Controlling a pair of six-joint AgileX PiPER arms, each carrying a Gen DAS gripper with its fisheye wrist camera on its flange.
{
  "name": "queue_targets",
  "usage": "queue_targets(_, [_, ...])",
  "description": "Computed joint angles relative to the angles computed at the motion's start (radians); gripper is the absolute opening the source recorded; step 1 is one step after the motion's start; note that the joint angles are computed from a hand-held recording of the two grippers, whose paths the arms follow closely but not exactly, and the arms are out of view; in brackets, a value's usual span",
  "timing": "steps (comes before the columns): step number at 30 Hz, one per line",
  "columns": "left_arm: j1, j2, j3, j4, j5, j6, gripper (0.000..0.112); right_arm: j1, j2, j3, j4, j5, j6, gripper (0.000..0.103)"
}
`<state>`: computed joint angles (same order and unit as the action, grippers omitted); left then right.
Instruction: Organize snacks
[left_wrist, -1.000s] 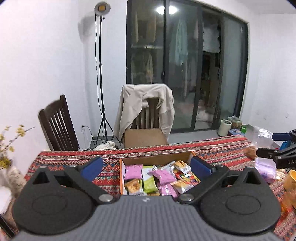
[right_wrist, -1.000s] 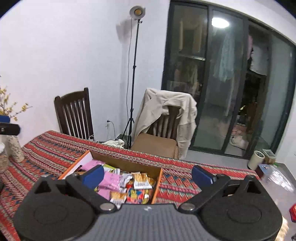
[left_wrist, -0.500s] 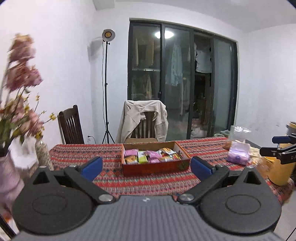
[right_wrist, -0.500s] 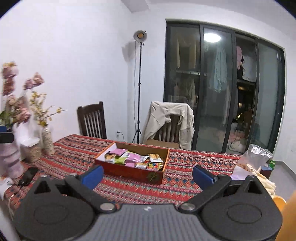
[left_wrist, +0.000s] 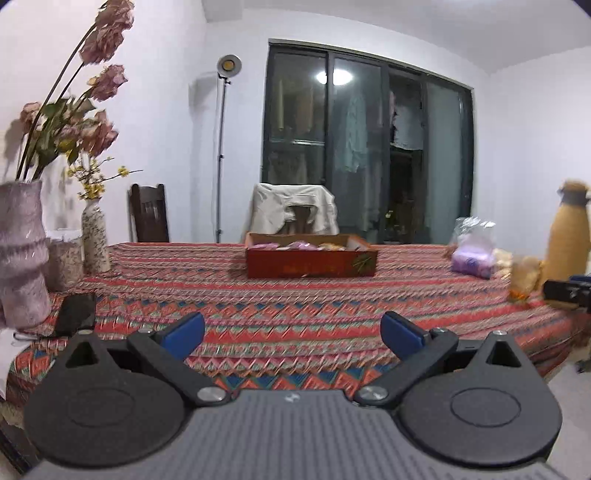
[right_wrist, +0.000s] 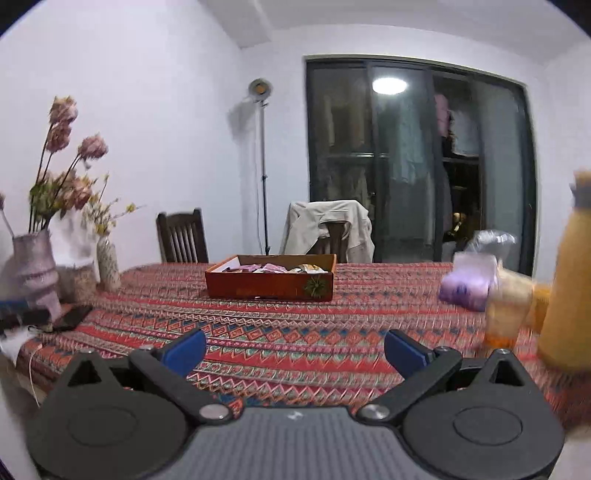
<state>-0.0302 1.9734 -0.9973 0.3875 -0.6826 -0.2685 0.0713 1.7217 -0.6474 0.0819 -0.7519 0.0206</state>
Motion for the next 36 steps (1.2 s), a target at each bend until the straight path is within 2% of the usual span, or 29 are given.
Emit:
queue_targets(2, [-0.02, 0.066, -0.024, -0.054, 0.002, 0.027, 0.103, 0.065, 0.119, 0.027, 0.147, -0.186, -0.071, 0.103])
queue_targets(3, [-0.021, 0.103, -0.045, -0.039, -0.001, 0.007, 0.103, 0.088, 0.176, 0.021, 0.184, -0.246, -0.088, 0.103])
queue_targets(4, [-0.027, 0.129, -0.056, -0.064, -0.01, 0.023, 0.103, 0.105, 0.239, -0.002, 0.198, -0.279, -0.1, 0.103])
queue_targets(7, [-0.074, 0.207, -0.069, -0.263, -0.094, 0.177, 0.103, 0.123, 0.372, -0.068, 0.184, -0.318, -0.116, 0.103])
queue_targets(10, [-0.076, 0.232, -0.089, -0.251, -0.081, 0.168, 0.103, 0.137, 0.459, -0.143, 0.171, -0.291, -0.09, 0.103])
queue_targets(13, [-0.079, 0.23, -0.087, -0.263, -0.075, 0.171, 0.103, 0.131, 0.472, -0.183, 0.118, -0.237, -0.041, 0.103])
queue_targets(19, [-0.066, 0.224, -0.093, -0.259, -0.061, 0.135, 0.103, 0.135, 0.469, -0.167, 0.127, -0.276, -0.04, 0.103])
queue_targets(36, [-0.058, 0.206, -0.073, -0.23, -0.088, 0.137, 0.103, 0.135, 0.437, -0.15, 0.088, -0.293, -0.044, 0.103])
